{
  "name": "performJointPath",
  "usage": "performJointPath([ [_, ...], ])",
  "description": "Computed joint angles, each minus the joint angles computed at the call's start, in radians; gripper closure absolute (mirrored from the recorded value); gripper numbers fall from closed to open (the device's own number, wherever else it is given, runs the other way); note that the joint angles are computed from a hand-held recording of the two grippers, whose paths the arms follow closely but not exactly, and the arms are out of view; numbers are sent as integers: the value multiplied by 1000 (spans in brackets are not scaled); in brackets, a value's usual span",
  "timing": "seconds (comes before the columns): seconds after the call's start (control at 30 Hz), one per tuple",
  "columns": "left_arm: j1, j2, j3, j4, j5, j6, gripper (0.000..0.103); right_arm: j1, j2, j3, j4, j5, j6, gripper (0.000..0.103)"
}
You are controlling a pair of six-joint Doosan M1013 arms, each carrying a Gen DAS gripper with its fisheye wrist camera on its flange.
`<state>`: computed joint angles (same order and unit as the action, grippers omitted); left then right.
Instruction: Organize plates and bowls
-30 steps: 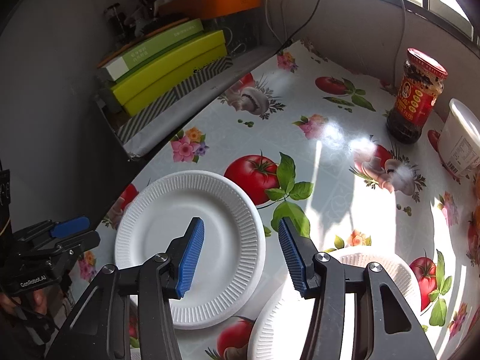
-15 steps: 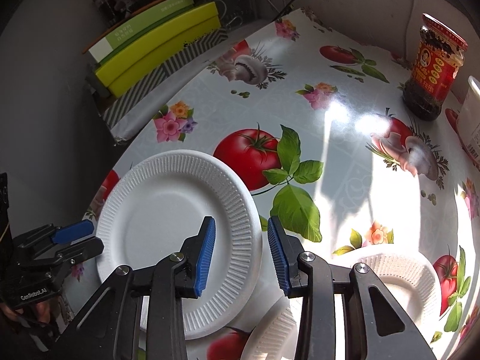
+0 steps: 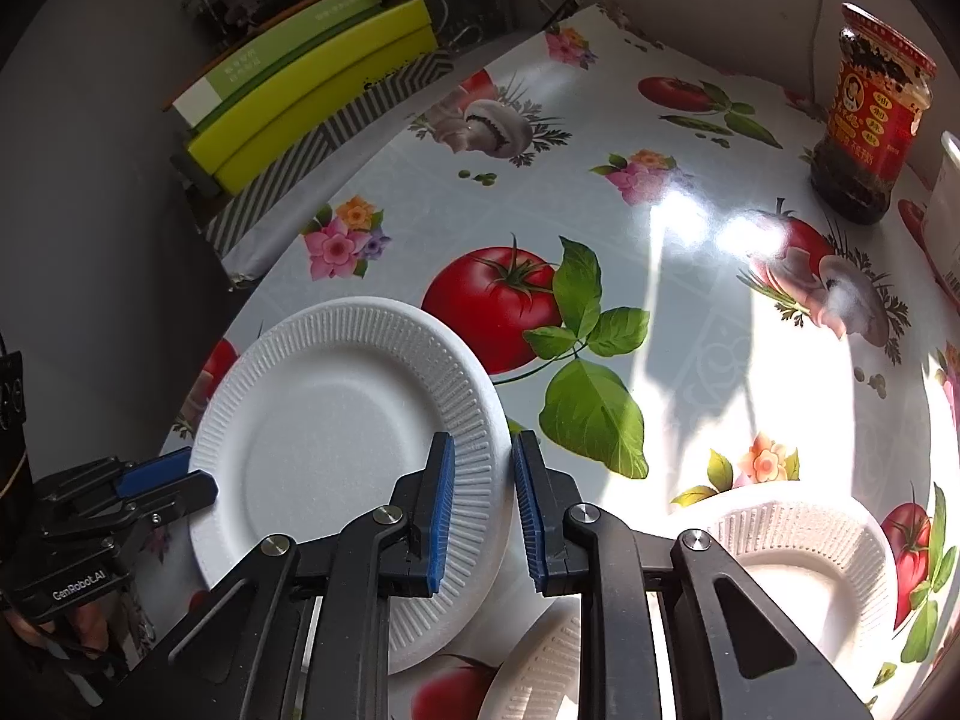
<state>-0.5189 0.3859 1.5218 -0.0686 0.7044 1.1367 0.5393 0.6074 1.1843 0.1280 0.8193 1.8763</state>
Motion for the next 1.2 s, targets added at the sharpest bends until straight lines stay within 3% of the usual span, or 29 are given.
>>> performJointPath([
  [0.53,-7,-28,14,32,-28,-30,72,-6,-42,37,28,-60,12,87],
  [1.2,-54,-125,90,30,-79,-9,72,35,-201,201,-67,-146,135,87],
])
